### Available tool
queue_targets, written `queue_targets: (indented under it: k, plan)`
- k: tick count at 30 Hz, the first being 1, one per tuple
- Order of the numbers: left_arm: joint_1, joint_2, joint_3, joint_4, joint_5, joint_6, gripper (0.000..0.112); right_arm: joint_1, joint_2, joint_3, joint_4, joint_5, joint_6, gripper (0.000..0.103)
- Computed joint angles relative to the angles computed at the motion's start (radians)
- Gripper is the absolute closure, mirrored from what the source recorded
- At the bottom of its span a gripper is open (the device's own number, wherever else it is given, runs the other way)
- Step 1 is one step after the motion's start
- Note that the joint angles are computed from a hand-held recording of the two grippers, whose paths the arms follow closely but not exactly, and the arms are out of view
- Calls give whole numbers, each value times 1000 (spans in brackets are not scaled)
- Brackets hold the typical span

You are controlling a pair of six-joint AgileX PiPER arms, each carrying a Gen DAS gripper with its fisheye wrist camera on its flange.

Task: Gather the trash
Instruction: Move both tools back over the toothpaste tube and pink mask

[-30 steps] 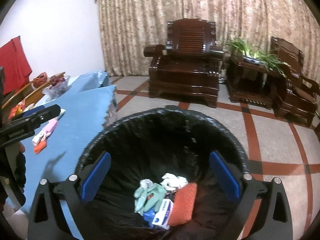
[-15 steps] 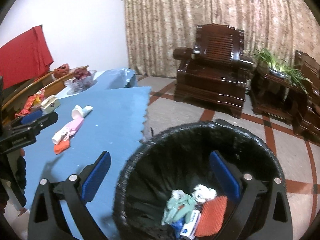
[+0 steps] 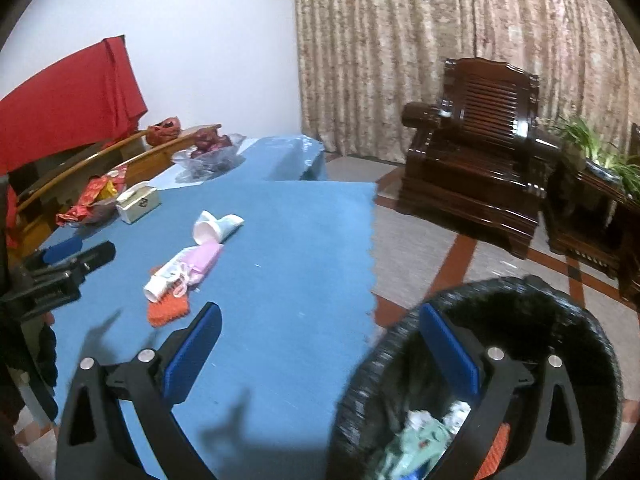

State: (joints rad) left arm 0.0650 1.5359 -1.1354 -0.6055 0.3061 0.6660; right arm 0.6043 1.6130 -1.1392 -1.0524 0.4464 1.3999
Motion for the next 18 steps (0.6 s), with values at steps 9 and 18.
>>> queue_targets:
  k: [9, 18]
  plan:
    - [73, 102, -49, 29, -3, -7, 19, 5, 198, -200, 63, -53, -92, 6]
    - [64, 217, -111, 102, 12, -74, 31, -24, 348, -360, 242, -59, -257, 15]
